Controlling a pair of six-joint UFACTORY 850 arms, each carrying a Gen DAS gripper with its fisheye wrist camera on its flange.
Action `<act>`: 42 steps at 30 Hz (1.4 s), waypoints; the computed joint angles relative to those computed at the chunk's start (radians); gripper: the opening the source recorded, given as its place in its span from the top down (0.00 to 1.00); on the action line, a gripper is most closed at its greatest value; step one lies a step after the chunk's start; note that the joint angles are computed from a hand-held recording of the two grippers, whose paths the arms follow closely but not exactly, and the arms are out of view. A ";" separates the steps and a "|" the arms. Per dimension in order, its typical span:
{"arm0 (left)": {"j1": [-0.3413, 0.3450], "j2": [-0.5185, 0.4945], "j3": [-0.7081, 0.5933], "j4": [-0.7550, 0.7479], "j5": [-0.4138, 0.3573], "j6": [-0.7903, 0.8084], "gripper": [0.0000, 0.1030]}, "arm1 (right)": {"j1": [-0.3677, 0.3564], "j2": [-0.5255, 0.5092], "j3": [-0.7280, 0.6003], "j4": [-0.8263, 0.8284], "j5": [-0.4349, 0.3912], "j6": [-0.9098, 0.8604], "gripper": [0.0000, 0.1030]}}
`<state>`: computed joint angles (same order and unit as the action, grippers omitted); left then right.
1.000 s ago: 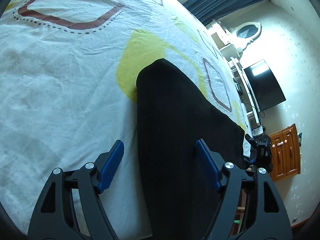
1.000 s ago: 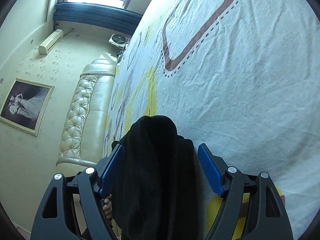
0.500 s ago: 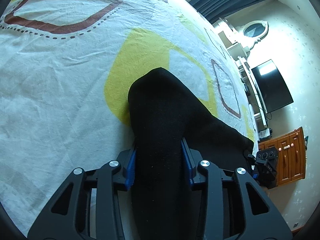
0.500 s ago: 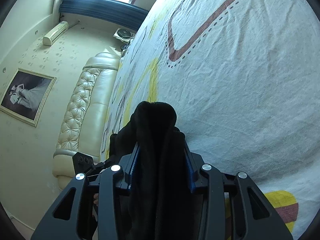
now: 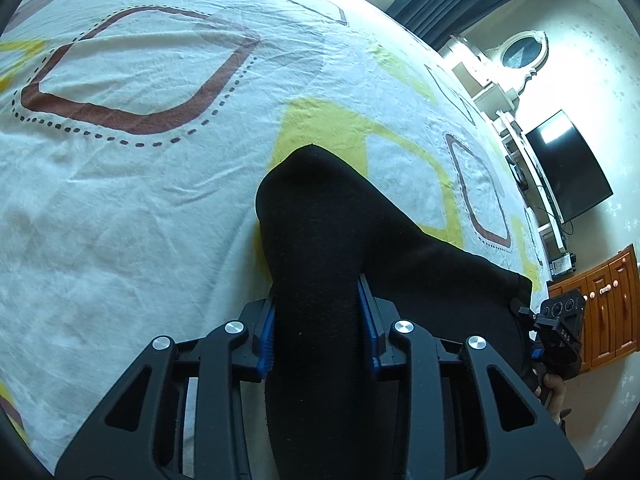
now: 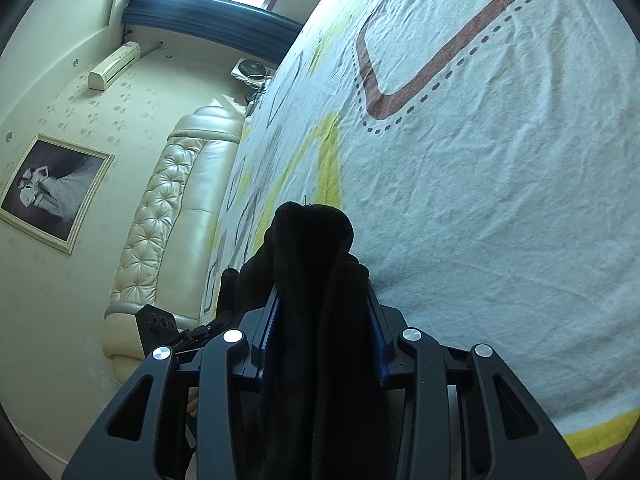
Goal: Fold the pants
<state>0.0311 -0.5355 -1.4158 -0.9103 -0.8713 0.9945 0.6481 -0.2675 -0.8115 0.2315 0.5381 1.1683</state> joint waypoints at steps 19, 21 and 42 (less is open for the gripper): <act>0.005 -0.164 -0.248 0.064 0.002 -0.125 0.68 | -0.064 -0.139 -0.153 -0.131 0.011 0.092 0.63; 0.002 -0.174 -0.264 0.070 0.002 -0.127 0.68 | -0.062 -0.144 -0.157 -0.124 0.015 0.092 0.63; 0.038 -0.197 -0.289 0.044 -0.107 -0.113 0.38 | -0.054 -0.113 -0.116 -0.118 0.053 0.181 0.42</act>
